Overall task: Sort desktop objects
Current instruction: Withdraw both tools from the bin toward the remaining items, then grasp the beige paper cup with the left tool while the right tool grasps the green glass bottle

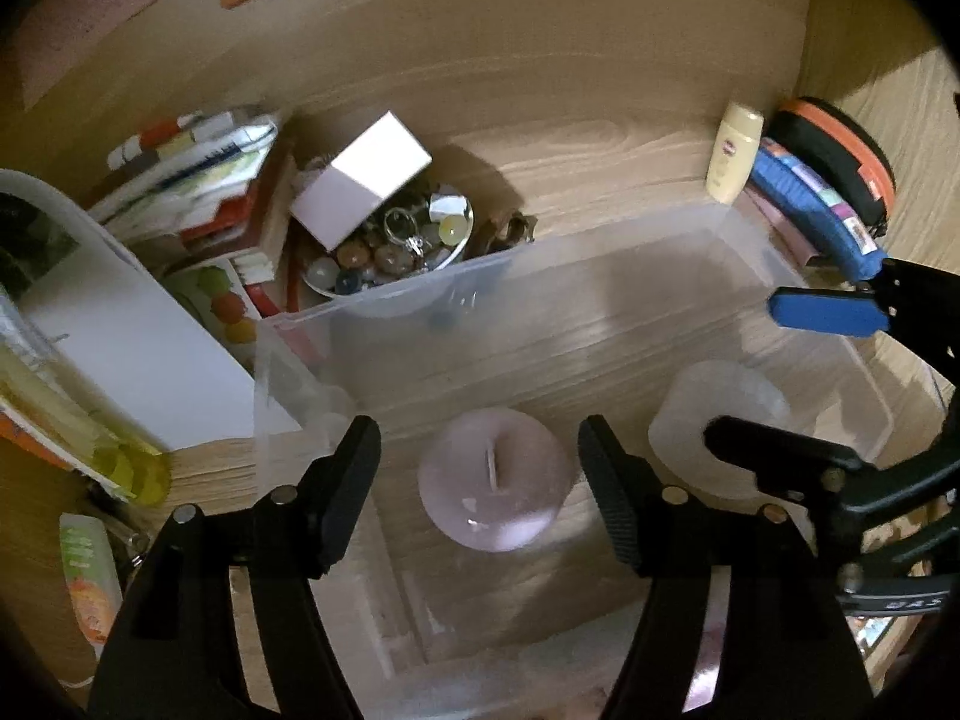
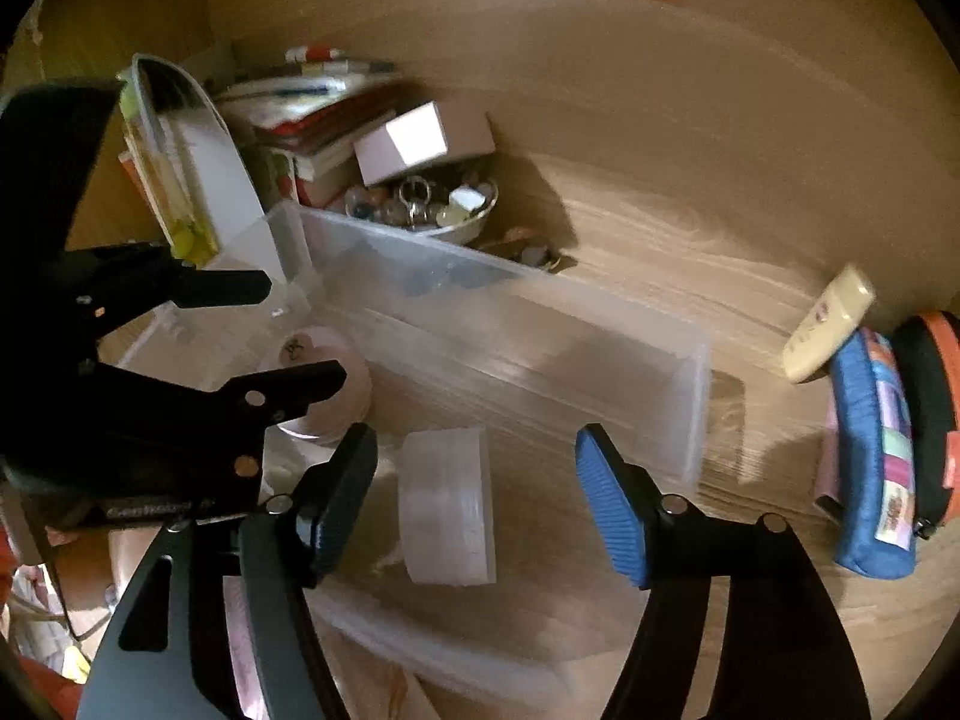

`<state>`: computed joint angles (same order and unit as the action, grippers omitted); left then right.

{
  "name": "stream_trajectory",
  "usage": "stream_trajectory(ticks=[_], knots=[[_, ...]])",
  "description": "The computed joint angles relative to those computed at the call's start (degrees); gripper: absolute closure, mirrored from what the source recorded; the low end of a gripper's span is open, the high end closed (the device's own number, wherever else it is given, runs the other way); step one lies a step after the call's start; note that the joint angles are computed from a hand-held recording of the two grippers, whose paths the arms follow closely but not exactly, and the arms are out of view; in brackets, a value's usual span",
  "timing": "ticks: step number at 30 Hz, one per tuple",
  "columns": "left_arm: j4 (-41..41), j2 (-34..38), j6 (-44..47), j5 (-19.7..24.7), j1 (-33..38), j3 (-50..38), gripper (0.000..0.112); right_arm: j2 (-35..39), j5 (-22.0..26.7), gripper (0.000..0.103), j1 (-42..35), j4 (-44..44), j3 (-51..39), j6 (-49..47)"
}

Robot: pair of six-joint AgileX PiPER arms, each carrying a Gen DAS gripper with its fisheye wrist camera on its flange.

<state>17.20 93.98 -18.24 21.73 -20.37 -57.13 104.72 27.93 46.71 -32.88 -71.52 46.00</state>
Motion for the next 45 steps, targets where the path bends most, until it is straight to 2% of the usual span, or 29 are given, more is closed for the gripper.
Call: stream_trajectory(ticks=[2, 7, 8, 11, 15, 18, 22, 26, 29, 30, 35, 38, 41, 45], knots=[[0.71, -2.07, -0.88, -0.7, 0.08, 1.47, 0.039, -2.67, 0.04, 0.027, 1.26, -4.53, 2.6, 5.01], [7.63, -7.94, -8.57, -1.28, -1.78, 5.47, 0.035, -9.22, 2.33, 0.025, 5.83, -15.5, 8.91, 17.06], [8.58, -9.04, -9.76, -1.13, -2.19, 6.11, 0.034, -10.37, 2.96, 0.022, 6.9, -17.6, 10.15, 19.52], [10.38, -13.92, -12.52, -1.13, -3.24, 9.22, 0.026, -13.63, 6.02, 0.02, 10.77, -23.85, 13.56, 26.76], [14.5, -19.22, -17.31, 0.17, -4.51, 12.6, 0.022, -16.62, 9.62, 0.019, 15.77, -29.01, 16.77, 32.83], [17.11, -22.95, -20.52, 1.98, -5.61, 15.46, 0.021, -17.28, 10.21, 0.015, 18.1, -31.09, 18.28, 35.54], [19.22, -26.97, -23.49, 4.19, -6.79, 19.22, 0.021, -16.72, 11.4, 0.014, 20.45, -33.01, 19.52, 38.19], [17.15, -30.27, -22.28, 4.8, -6.35, 23.08, 0.019, -16.67, 11.54, 0.014, 21.99, -32.1, 21.78, 39.75], [11.27, -32.42, -16.47, 4.15, -4.74, 26.17, 0.019, -16.95, 12.2, 0.014, 23.07, -31.43, 24.13, 42.61], [9.02, -33.57, -14.22, 3.86, -4.19, 27.68, 0.019, -17.36, 12.51, 0.014, 23.57, -31.44, 25.33, 44.13], [8.46, -37.75, -14.83, 3.26, -7.06, 33.8, 0.015, -19.12, 13.39, 0.014, 25.99, -31.16, 31.52, 54.46], [13.14, -37.39, -20.92, 2.13, -11.28, 36.39, 0.015, -18.83, 11.7, 0.014, 26.39, -31.3, 33.91, 60.88], [23.69, -33.33, -32.73, 1.8, -16.49, 37.12, 0.015, -17.58, 10.36, 0.014, 27.3, -32.97, 35.38, 66.54], [25.23, -27.94, -33.31, -0.58, -15.7, 35.18, 0.015, -15.85, 9.79, 0.014, 27.63, -33.34, 35.09, 67.37]])
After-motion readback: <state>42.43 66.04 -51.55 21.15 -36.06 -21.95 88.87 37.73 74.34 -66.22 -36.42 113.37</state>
